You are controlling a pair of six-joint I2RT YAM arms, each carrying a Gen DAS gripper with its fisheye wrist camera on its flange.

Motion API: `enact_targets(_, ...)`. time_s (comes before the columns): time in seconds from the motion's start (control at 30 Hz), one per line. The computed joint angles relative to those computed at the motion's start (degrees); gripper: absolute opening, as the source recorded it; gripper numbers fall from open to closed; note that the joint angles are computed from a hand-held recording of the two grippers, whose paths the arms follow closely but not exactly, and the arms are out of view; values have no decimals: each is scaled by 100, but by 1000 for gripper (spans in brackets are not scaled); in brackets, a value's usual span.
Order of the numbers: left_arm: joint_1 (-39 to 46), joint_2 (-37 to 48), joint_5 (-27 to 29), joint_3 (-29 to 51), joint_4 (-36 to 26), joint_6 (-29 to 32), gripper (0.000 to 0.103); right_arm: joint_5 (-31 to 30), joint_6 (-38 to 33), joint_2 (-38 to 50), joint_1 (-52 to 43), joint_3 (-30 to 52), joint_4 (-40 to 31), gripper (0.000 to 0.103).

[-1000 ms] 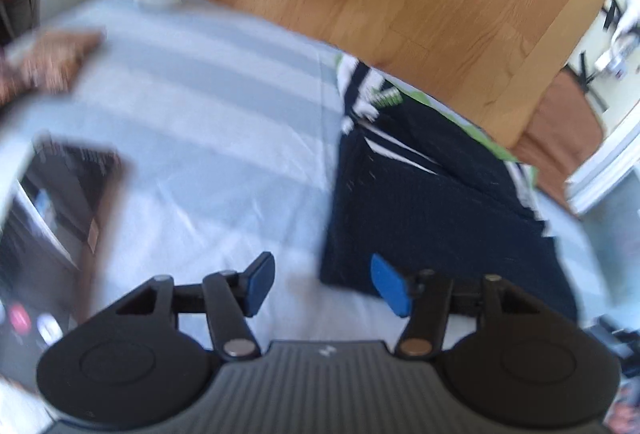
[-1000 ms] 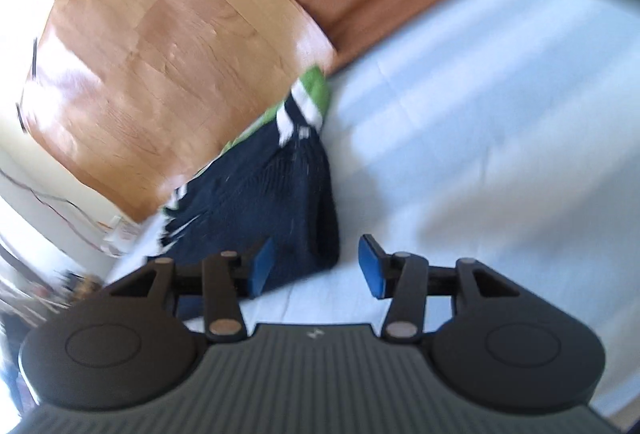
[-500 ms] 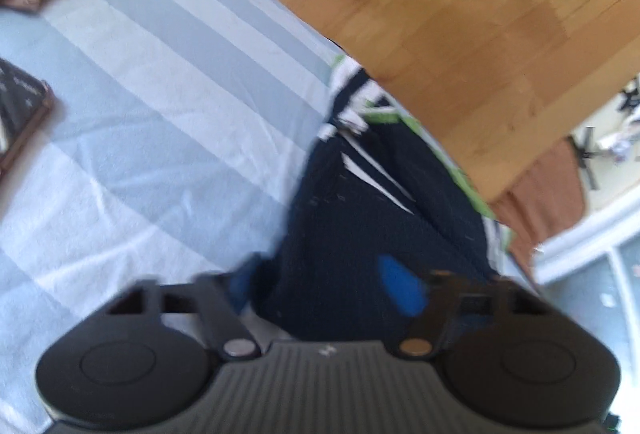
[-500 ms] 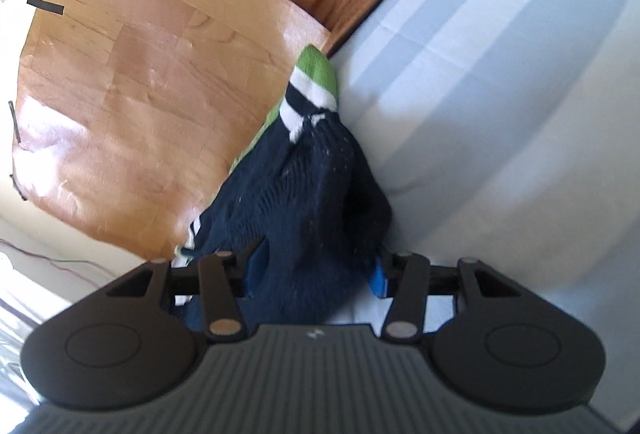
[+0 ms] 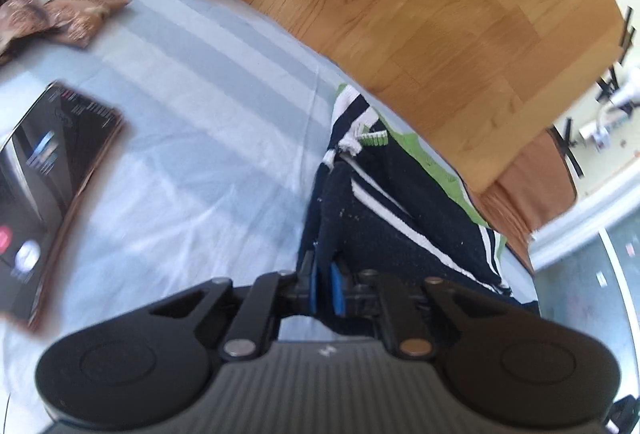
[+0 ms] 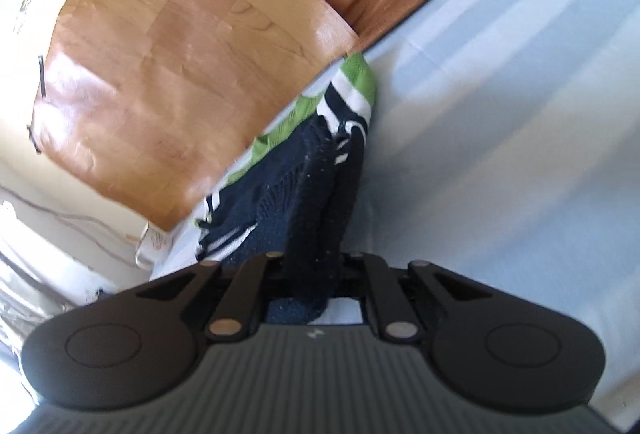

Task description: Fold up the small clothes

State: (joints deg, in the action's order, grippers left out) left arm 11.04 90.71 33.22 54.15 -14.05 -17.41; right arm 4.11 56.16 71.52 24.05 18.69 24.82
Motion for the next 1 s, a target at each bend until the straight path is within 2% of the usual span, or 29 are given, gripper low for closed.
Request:
enact_targets(0.13,106,-464,-29,-678,-181,359,7,597,174,-428,648,-305,-604,14)
enact_targets(0.17,70,-480,-99,-824,-149,433,7,654,117,-275,714,-323,-575,17)
enact_targets(0.2,-8,-432,-220,-931,-38,508,9,717,49,-44,745,-244,-598,28)
enact_targets(0.27,-13,-395,-235,-1006,137,537,11,921,-136,5,667,-186,-932,29)
enact_targets(0.3,32,-399,-180,-929,49,602,14,953,-306,-174,559,-262,-1009,34)
enact_targets(0.4,214,-784,-362,-972,311,729,36,1770,-688,-828,567,-227,-1669,34)
enact_targets(0.43,248,-882,-408,-972,442,815,38,1940,-883,-921,543,-199,-1670,34)
enact_targets(0.5,109,-816,-620,-841,751,967,39,1957,-1312,-768,380,-180,-1225,34)
enact_targets(0.57,-170,-498,-888,-588,934,1070,39,1863,-1691,-133,197,-22,-510,34)
enact_targets(0.63,-489,-62,-1149,-327,1064,1126,40,1487,-2093,691,-71,187,291,34)
enact_targets(0.7,-734,323,-1320,-106,1083,1160,39,1348,-2281,1396,-199,628,392,34)
enact_targets(0.77,-935,639,-1400,26,1115,1238,37,1192,-2367,1716,-274,757,598,35)
enact_targets(0.8,-1025,765,-1486,84,1115,1274,25,1105,-2402,1795,-311,791,649,33)
enact_targets(0.83,-1074,836,-1506,102,1111,1350,13,1064,-2431,1870,-303,846,650,17)
enact_targets(0.87,-1138,807,-1596,19,1242,1346,12,1069,-2485,1904,-266,885,634,4)
enact_targets(1.0,-1107,423,-1506,-146,1438,1406,10,1293,-2502,1592,-158,826,488,4)
